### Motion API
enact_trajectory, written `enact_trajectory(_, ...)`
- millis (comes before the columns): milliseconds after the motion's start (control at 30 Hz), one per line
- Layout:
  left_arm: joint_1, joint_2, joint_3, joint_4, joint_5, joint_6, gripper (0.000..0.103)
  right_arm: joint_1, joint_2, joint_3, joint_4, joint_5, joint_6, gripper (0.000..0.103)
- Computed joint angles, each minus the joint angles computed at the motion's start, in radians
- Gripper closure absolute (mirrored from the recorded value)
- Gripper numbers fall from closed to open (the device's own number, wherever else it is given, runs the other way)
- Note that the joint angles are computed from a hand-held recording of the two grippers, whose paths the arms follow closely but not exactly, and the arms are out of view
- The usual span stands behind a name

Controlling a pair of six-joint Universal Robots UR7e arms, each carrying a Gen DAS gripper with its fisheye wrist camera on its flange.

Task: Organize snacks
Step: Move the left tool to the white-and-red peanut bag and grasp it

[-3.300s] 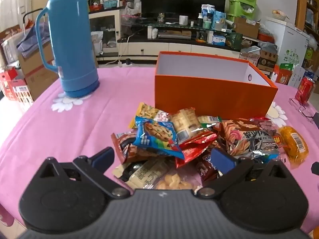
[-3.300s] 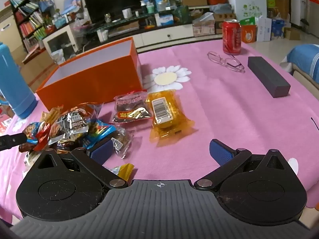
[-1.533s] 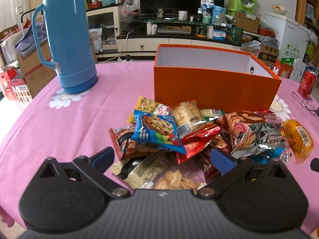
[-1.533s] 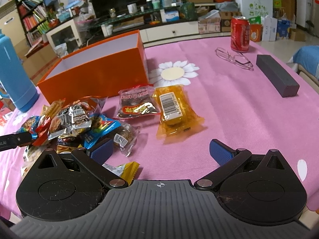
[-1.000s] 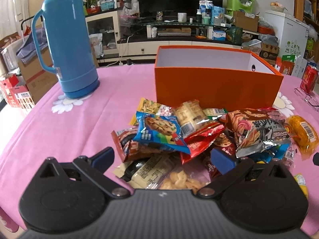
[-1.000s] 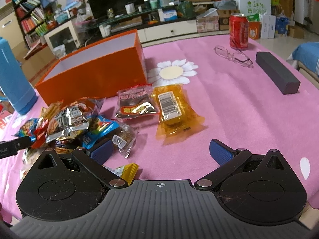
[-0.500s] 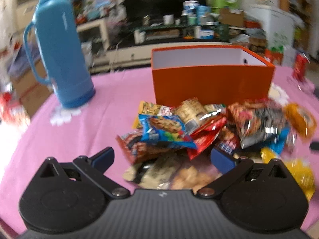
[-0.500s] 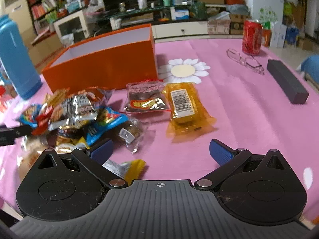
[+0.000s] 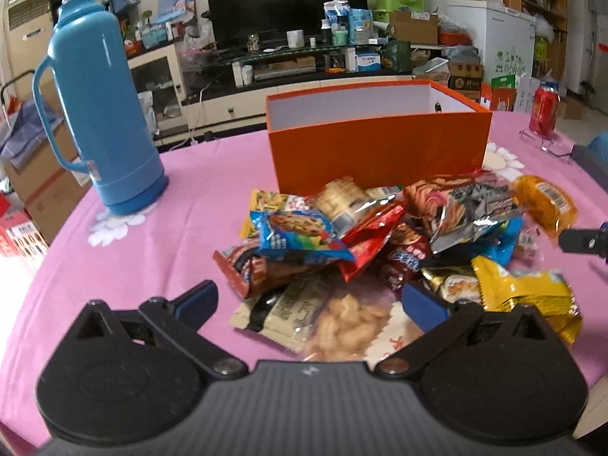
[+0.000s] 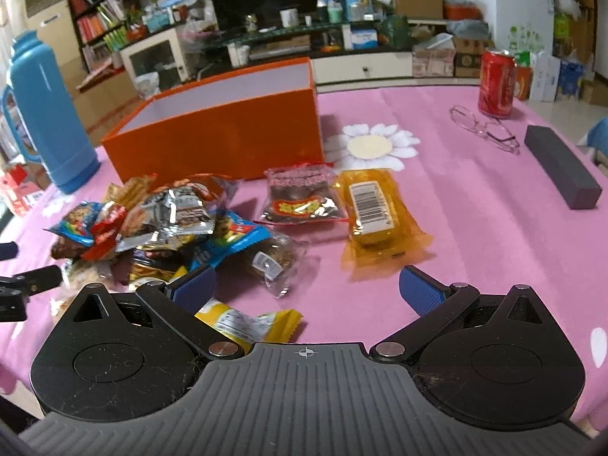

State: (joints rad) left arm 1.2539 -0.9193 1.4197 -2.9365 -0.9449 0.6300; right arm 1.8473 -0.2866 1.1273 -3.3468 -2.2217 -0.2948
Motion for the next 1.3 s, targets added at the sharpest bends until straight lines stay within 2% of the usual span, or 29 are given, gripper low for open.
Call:
enact_trajectory(200,0.007,-0.022,-0.006,0.089,-0.038,-0.059,0.001,0.001,-0.008,0.019,0.03,0.056,-0.044,0.009)
enact_trajectory(333,0.014,-0.035,0.016,0.147,-0.091,-0.04,0.001,0.004,0.006,0.01,0.082,0.069,-0.095,0.009)
enact_trajectory(467,0.018,0.011,-0.024,0.221,-0.054,-0.08,0.001,0.002,0.034,-0.034,0.156,0.053,-0.087,0.009)
enact_trajectory(533,0.02,0.035,-0.049,0.239,-0.01,-0.1,0.001,-0.005,0.037,-0.047,0.178,0.056,-0.068,0.009)
enact_trajectory(633,0.021,0.062,-0.075,0.234,0.092,-0.101,0.001,-0.02,0.009,-0.021,0.2,0.062,0.025,0.009)
enact_trajectory(700,0.034,0.068,-0.101,0.26,0.117,-0.14,0.001,-0.03,-0.013,0.009,0.185,0.053,0.084,0.009)
enact_trajectory(800,0.053,0.06,-0.135,0.316,0.134,-0.21,0.001,-0.032,-0.028,0.036,0.134,-0.001,0.108,0.009)
enact_trajectory(900,0.065,0.021,-0.109,0.295,0.157,-0.183,0.001,-0.02,-0.016,0.037,0.06,-0.097,0.059,0.009)
enact_trajectory(1000,0.083,-0.044,-0.058,0.277,0.104,-0.168,0.001,-0.013,-0.026,0.071,-0.019,-0.142,0.0,0.009)
enact_trajectory(1133,0.105,-0.08,-0.057,0.282,-0.017,-0.228,0.001,-0.012,-0.06,0.143,-0.156,-0.077,-0.066,0.009)
enact_trajectory(1233,0.102,-0.051,-0.106,0.383,0.008,-0.322,0.001,-0.018,-0.069,0.138,-0.127,-0.025,-0.019,0.009)
enact_trajectory(1300,0.111,-0.077,-0.092,0.439,-0.077,-0.39,0.001,-0.019,-0.059,0.118,-0.087,-0.011,-0.002,0.009)
